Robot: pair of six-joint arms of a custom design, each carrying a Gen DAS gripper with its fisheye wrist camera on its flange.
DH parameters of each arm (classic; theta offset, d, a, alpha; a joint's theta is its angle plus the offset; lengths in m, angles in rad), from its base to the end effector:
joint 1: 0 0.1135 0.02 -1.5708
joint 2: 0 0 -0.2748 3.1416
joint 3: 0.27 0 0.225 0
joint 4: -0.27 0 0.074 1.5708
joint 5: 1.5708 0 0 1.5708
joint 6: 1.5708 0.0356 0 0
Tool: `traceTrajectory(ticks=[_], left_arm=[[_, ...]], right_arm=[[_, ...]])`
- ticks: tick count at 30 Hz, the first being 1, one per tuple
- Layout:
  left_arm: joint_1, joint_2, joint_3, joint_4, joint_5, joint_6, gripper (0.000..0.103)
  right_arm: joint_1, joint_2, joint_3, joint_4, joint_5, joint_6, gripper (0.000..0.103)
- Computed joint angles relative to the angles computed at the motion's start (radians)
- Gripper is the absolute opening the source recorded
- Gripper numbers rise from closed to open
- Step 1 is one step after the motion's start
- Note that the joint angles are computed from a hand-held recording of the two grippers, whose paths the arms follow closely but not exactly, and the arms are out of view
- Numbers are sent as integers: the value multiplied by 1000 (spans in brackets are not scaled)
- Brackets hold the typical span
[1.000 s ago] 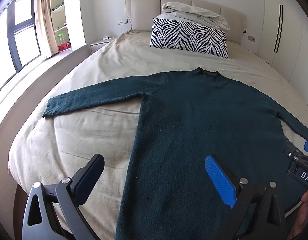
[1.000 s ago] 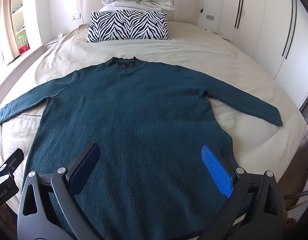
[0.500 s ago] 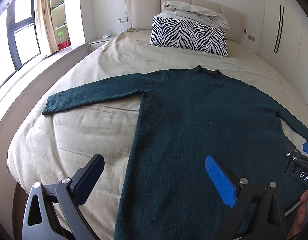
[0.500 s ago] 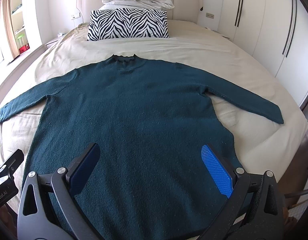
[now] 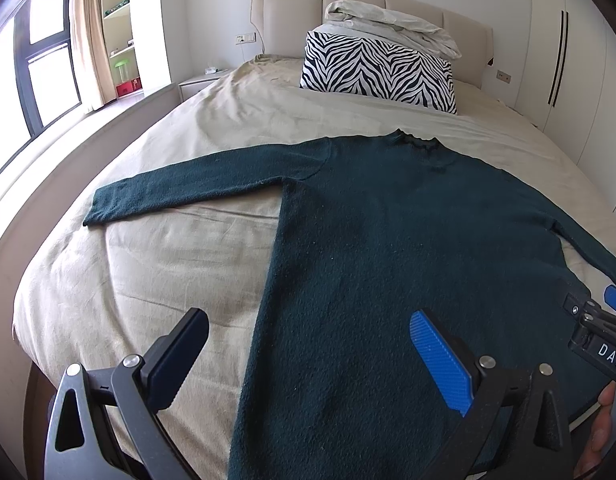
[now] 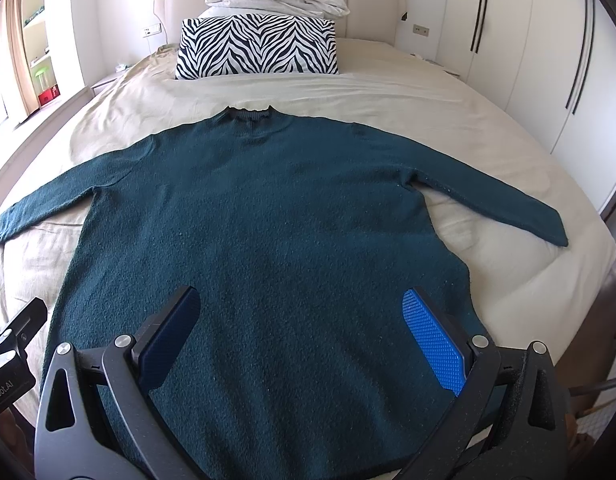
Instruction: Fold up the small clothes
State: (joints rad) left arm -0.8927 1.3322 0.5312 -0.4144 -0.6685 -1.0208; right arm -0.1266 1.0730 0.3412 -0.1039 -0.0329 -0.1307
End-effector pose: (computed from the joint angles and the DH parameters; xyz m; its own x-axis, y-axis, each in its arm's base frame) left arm 0.1329 -0.1299 0.1710 -0.7131 -0.1812 -0.6773 -0.2526 0.9675 0.0071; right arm 0.1625 -0.0195 0.1734 -0.7431 -0.0367 -0.6681 0.0075 0.9980 -0.0632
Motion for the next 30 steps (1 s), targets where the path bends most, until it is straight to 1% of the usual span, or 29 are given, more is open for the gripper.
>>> traceTrajectory(ticks=[16,30], left_arm=[[-23,0,-13,-1,-2,-32,103],[-25,8,-16,8,4,-36,103]], right_arm=[[5,4,-4,6,3,3,103],[15,9,-18,22,9,8,103]])
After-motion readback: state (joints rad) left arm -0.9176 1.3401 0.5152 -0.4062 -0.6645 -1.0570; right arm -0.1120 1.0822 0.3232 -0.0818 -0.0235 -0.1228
